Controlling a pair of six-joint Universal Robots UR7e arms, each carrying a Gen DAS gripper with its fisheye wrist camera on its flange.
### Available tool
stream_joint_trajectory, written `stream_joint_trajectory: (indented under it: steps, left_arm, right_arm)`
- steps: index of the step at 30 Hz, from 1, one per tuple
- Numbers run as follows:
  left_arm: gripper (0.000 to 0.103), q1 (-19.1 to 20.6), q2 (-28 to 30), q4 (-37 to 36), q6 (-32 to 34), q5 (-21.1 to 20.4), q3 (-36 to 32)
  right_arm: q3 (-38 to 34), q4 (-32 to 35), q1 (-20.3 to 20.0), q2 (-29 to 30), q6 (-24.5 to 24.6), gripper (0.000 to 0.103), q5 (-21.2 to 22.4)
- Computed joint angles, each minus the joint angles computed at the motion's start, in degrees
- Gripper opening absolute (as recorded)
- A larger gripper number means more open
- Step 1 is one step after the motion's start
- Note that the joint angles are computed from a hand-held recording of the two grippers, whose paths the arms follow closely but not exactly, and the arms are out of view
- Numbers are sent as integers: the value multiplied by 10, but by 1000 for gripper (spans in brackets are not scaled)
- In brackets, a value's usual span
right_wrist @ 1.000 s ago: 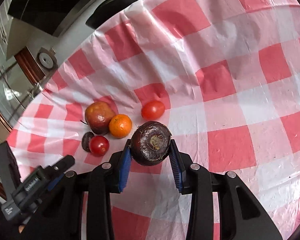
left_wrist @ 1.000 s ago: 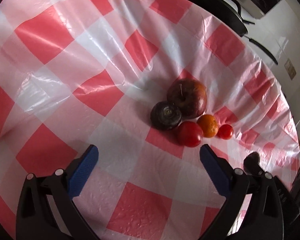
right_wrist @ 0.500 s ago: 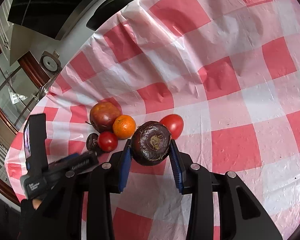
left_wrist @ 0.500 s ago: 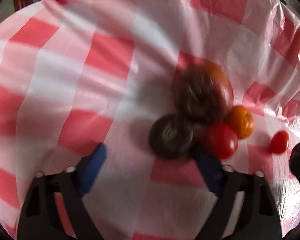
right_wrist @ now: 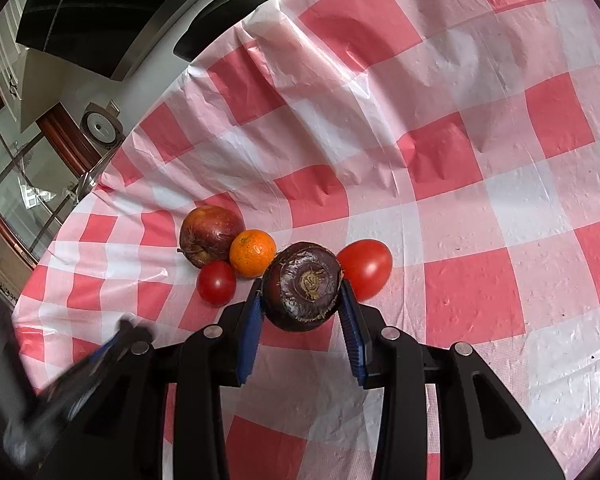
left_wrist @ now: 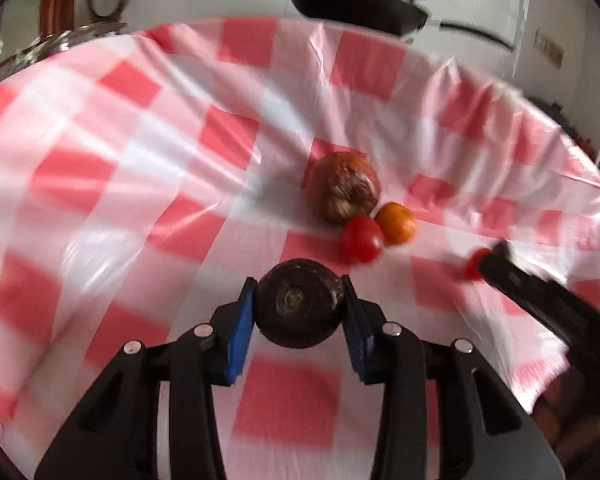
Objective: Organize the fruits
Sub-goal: 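Grasp a dark purple fruit with the right tool while the left tool grasps another, then carry both dark purple fruits over the white box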
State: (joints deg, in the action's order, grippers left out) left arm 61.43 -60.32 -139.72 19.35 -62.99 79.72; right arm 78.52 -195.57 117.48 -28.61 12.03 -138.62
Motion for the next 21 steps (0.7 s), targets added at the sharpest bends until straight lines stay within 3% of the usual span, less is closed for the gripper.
stream_joint_trajectory:
  steps: [2,7,13,18,21]
  left_arm:
    - [41,4,-33,-22,-11,-18,43]
    - [41,14,-46,-5,-49,-56,47]
    - [41,12,-24,-30,-36,-51,31]
    - [41,23,-18,-23,-64,-47,14]
    - [41,25,-33,-34,-71,-41,23]
  right_arm:
    - [0,0,0,0,0,37,0]
    - [-2,-1,0,1,-2,37,-2]
    - [-3,2,1,2,0,37,-2]
    - [-3,-1,2,2,-2,37,-8]
    - [-6,-73,13,15,-46,37,-29]
